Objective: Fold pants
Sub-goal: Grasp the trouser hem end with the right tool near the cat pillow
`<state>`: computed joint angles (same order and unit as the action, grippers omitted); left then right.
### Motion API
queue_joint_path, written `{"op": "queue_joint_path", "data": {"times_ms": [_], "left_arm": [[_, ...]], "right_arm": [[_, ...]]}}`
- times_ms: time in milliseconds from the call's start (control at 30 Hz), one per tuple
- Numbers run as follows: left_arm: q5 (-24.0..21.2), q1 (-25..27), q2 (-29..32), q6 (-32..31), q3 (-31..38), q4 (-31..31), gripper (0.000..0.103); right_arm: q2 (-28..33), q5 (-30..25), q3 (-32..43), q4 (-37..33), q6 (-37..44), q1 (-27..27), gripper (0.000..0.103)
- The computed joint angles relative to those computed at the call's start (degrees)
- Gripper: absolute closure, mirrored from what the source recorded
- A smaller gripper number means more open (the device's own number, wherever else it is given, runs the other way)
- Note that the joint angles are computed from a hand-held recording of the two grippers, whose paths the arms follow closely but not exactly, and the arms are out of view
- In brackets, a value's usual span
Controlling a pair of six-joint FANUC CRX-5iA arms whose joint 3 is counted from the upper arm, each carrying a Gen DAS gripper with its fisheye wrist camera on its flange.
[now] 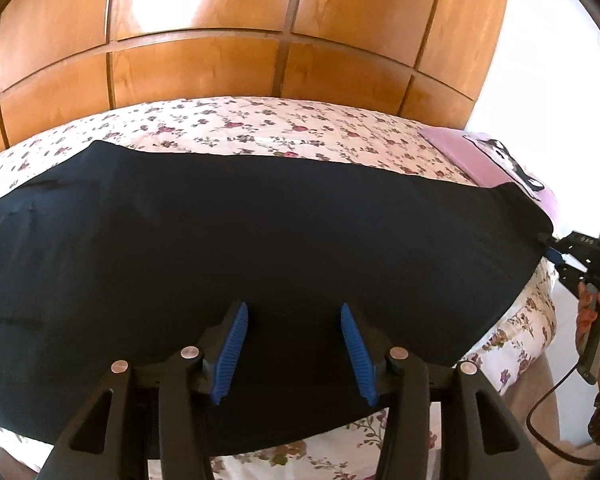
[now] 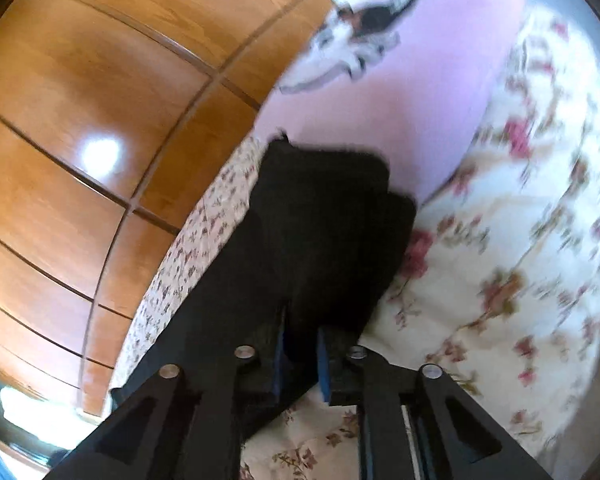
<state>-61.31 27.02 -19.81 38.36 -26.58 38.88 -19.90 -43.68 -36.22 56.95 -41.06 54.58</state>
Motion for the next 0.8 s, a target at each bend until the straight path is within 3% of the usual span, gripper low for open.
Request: {"op": "queue_joint_path", "data": {"times_ms": [100, 133, 167, 333, 433, 500, 533, 667, 800], "left_arm": [[0.24, -0.65, -0.18, 0.19, -0.13, 0.27, 0.054], [0.24, -0.93, -0.04, 0.08, -0.06, 0.59, 0.054], [0.22, -1.49, 0.3, 0.19, 0.3, 0.67, 0.054], [1.06, -5.02, 2.45, 1.84, 2.72, 0.21, 0.052], [1.48, -7.8, 4.01, 3.73, 4.6, -2.78, 0.052], [2.09, -9.63, 4.77, 5.26, 5.69, -6.11, 0.051], [2.99, -10.33, 4.46, 5.23, 5.65, -7.12, 0.05], [2.72, -10.36, 3.87, 4.16, 5.39, -7.02, 0.05], [1.03, -7.92, 4.16, 6.91, 6.02, -5.78, 0.05]], "right_arm": [[-1.33, -6.63, -0.77, 2.75, -2.7, 2.28, 0.065], [-1.67, -8.25, -0.7, 2.13, -2.26, 2.83, 0.053], [-1.79, -9.15, -0.64, 1.41, -1.7, 2.8, 0.05], [-1.75, -2.24, -1.23, -3.18, -0.1, -1.58, 0.05], [-1.34, 5.42, -3.4, 3.08, -5.12, -5.6, 0.051], [0.02, 8.38, -2.35, 3.08, -2.69, -7.13, 0.062], [0.97, 9.38, -1.32, 2.15, -0.49, -7.64, 0.081], [4.22, 3.72, 4.17, -5.3, 7.68, -6.19, 0.084], [4.55, 3.53, 5.0, -7.67, 4.89, -6.2, 0.084]]}}
